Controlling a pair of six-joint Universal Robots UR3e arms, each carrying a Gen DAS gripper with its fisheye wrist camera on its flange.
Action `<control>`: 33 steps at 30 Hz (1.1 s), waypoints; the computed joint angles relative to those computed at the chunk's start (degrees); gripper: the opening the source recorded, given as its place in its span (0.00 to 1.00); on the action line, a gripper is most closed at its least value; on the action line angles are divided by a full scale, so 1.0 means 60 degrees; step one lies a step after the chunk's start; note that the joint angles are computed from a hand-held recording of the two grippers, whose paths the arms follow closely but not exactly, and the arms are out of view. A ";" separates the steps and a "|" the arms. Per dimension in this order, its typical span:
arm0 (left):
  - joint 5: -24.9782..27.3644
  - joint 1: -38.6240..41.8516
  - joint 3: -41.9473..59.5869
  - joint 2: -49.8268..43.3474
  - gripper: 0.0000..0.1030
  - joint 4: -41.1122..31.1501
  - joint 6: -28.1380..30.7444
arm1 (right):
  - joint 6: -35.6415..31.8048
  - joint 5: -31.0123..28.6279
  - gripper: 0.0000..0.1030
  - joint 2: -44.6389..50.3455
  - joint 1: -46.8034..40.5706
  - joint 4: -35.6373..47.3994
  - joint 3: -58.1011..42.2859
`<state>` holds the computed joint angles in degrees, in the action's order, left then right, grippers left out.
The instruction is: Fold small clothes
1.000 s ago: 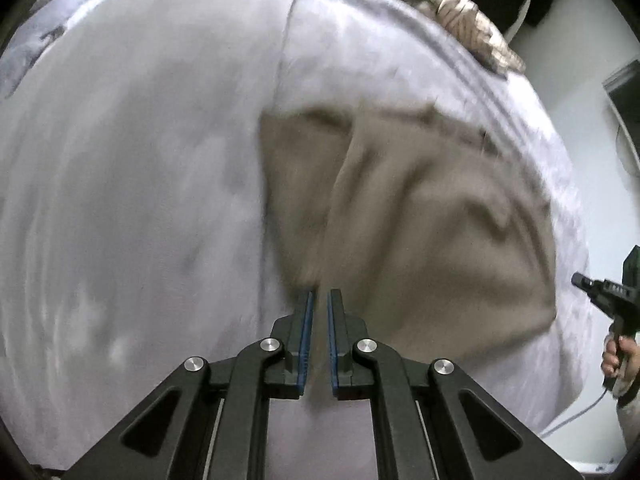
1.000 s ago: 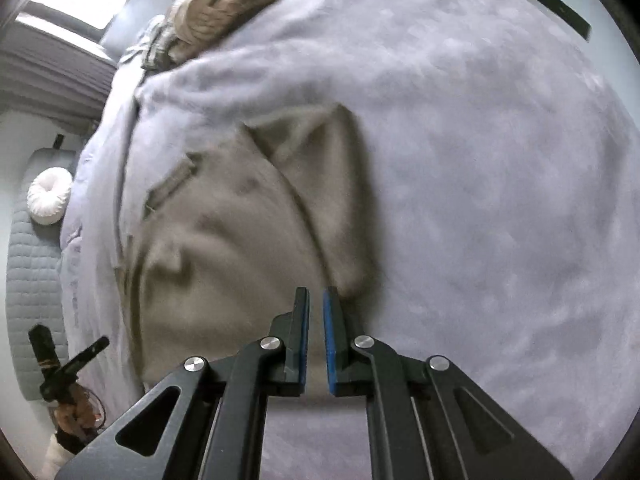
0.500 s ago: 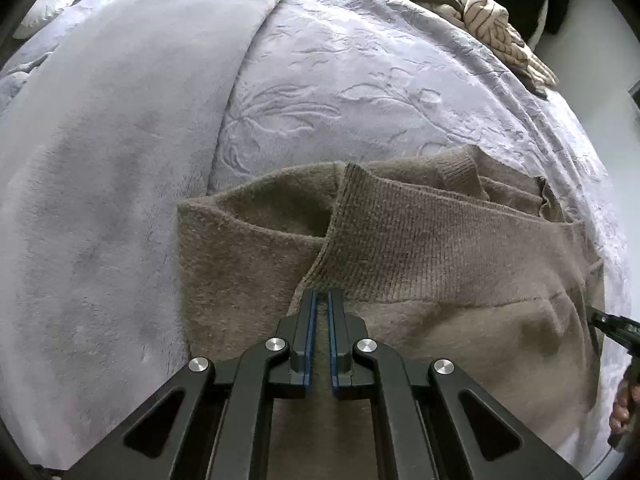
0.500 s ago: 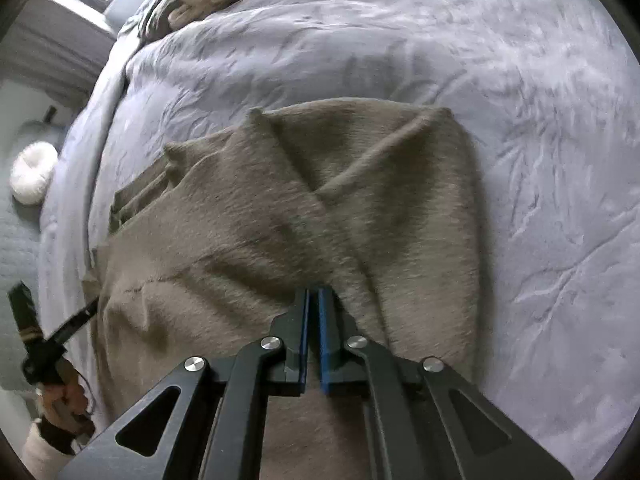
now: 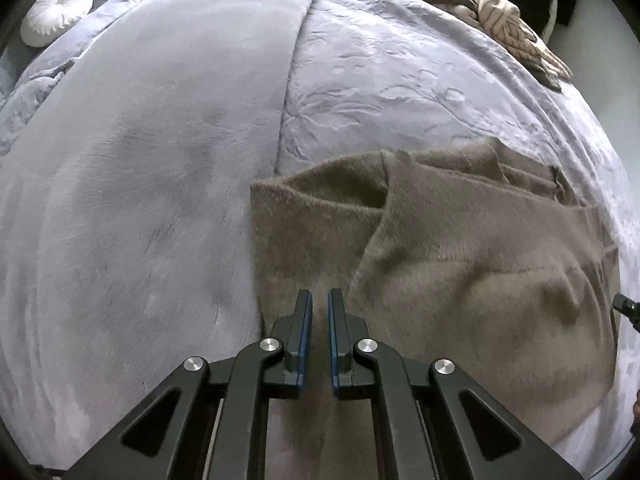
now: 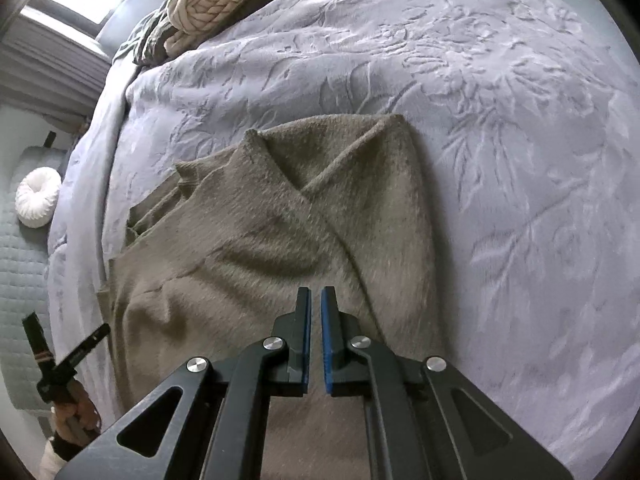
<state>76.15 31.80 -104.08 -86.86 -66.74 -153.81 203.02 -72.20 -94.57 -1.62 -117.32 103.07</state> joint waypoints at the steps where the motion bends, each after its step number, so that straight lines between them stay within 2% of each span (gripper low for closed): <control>1: -0.0042 -0.0005 0.0016 0.0115 0.07 -0.0222 0.0025 | 0.0100 0.0034 0.06 -0.0103 0.0040 0.0047 0.0033; 13: 0.0140 0.0550 -0.0634 0.1602 0.07 -0.1621 0.0563 | 0.1390 0.0458 0.06 -0.0107 0.1555 -0.0015 -0.0140; 23: 0.0397 0.1059 -0.1083 0.2309 0.07 -0.1862 0.0959 | 0.2204 0.0650 0.06 0.0927 0.2796 -0.0457 -0.0680; 33: 0.0867 0.1739 -0.1283 0.2709 0.08 -0.2338 0.1398 | 0.2392 0.0616 0.06 0.2139 0.3835 -0.0377 -0.2001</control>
<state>81.35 42.24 -111.78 -70.61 -80.77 -145.42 217.37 -68.50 -81.74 21.39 -119.58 91.06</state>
